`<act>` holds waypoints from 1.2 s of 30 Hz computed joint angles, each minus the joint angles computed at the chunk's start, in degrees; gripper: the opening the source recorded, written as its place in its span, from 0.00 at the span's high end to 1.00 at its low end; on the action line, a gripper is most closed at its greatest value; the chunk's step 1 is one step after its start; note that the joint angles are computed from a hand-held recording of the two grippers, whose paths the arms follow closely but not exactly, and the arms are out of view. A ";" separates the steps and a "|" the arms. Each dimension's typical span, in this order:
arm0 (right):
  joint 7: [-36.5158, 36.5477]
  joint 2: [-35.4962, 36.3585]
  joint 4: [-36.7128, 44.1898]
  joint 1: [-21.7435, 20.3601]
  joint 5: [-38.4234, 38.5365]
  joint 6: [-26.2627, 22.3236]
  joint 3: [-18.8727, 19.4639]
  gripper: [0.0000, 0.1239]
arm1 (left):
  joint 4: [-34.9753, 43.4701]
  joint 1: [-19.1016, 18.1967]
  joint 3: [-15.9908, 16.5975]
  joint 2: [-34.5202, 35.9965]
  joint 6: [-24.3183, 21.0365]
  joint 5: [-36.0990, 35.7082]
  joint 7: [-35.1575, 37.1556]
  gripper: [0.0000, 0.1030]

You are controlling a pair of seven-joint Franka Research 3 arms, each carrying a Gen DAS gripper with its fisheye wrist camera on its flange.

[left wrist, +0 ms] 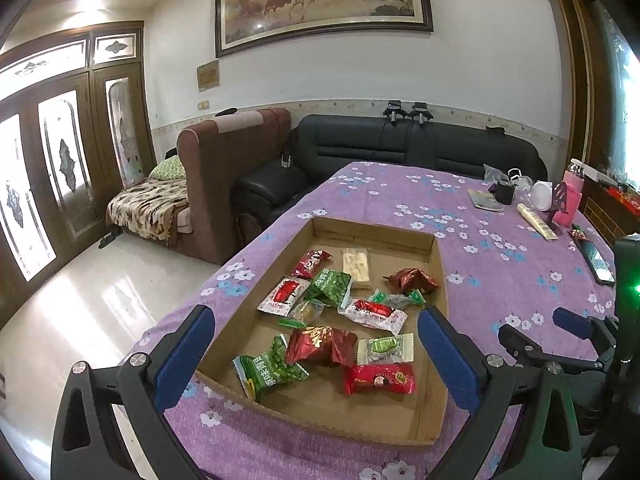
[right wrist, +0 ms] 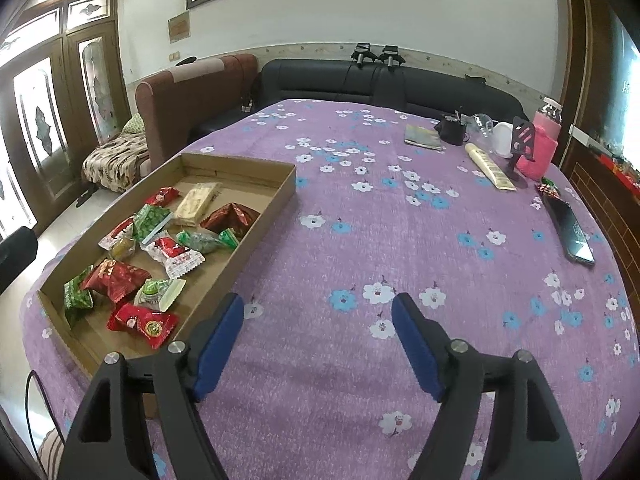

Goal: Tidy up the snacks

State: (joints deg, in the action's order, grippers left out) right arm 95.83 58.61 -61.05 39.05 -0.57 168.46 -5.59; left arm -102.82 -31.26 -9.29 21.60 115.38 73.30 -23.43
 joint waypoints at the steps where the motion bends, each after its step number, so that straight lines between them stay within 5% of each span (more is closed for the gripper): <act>1: 0.29 -0.08 -0.27 0.31 -0.14 0.25 -0.49 0.37 | -0.05 0.04 0.00 0.00 0.06 -0.09 0.01 0.01; 24: 5.97 2.68 4.28 1.74 -5.44 -4.84 -3.46 0.34 | 0.26 0.98 0.65 1.15 2.31 -4.03 1.65 0.01; 36: 5.28 0.40 0.02 1.98 -5.75 -0.89 -3.01 0.34 | 0.82 0.26 0.80 1.54 0.45 -3.60 1.35 0.01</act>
State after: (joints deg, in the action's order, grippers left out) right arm 101.11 59.01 -61.03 41.03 -6.32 167.58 -8.60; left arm -102.00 -31.00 -8.49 23.14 115.83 69.71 -22.08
